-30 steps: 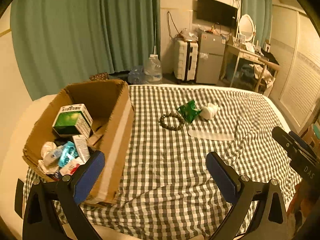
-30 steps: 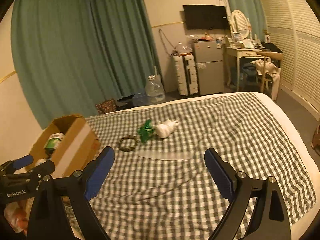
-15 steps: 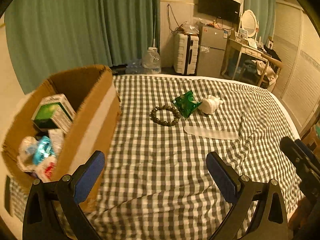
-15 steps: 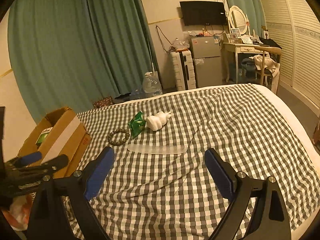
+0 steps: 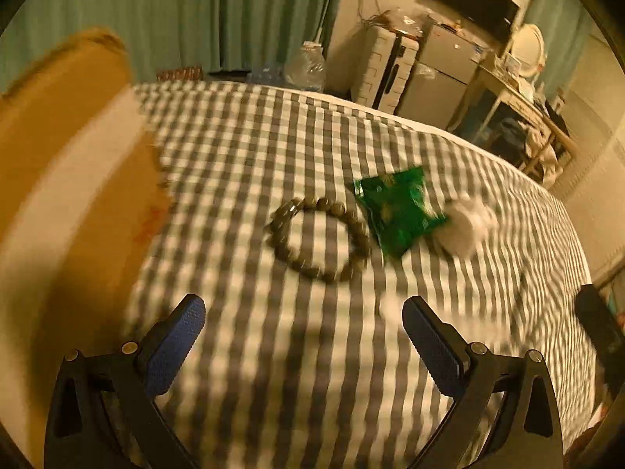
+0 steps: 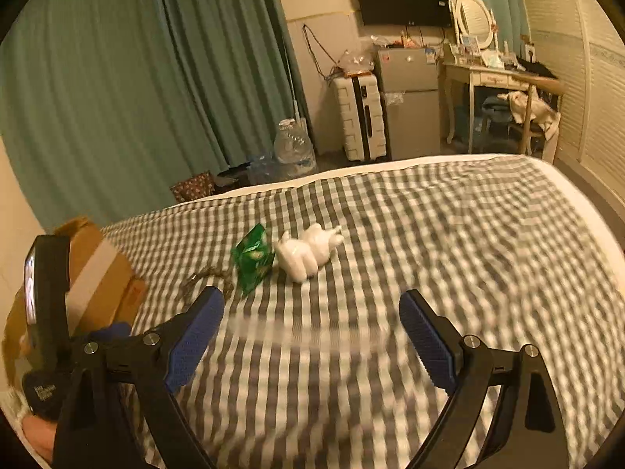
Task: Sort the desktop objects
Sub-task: 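Move both grippers back to the bracelet and figurine on the bed, then grasp the bead bracelet with the left gripper while the right grasps the white figurine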
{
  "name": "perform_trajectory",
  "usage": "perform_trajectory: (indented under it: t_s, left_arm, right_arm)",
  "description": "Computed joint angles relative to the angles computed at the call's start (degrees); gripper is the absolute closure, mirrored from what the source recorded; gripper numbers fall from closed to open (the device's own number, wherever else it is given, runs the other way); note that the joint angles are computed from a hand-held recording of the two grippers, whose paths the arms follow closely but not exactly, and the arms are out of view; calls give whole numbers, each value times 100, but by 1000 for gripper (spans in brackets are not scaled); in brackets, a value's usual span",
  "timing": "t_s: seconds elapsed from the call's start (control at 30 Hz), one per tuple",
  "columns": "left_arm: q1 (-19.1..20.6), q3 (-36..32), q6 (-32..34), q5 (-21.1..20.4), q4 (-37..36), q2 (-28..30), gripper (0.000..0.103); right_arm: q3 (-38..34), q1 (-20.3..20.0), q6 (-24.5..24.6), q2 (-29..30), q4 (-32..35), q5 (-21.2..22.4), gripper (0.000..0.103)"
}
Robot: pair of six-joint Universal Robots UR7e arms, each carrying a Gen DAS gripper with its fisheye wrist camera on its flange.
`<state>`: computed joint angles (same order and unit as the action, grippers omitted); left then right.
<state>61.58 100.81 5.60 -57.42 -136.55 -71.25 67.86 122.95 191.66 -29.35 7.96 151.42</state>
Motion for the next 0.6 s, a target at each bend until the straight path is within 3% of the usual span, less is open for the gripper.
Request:
perform_trajectory:
  t_s: [0.13,0.23,0.27,0.3,0.33,0.37,0.43,0.5,0.53,0.6]
  left_arm:
    - [118,-461,103,44,92,672,0]
    - [100,-430,783,395,-174,926,4]
    - [106,-338,1127,285,-389,884,11]
    - [123,-312,1272,165,-393,844,16]
    - [139,-260,1438,69,-422,779,26]
    - [147,-224,1558,9,-449,732,49]
    - [169,-165,1726,-116,-431,614,74]
    - [197,-198,1631,-203,-232,521,84]
    - [215,-185,1546,-269,-177,458,92]
    - [237,-186,1374,-337,102,313,92]
  right_arm:
    - [-701,-475,196,292,360,-434,11]
    - [-1300,-706,39,609,561,-420,16]
    - [-1345,-811,5,617,583,-623,25]
    - [-1465,-862,106,679,752,-668,27]
    - [-1592,-927,283,750,1000,-746,29]
    - [-1564,-1004,397,743,1064,-898,35]
    - [-1419,-1097,607,688,1119,-1123,40]
    - [-1097,-1033,555,507,871,-1070,60]
    - [-1044,-992,595,471,904,-1026,60]
    - [-745,-821,519,315,765,-803,60]
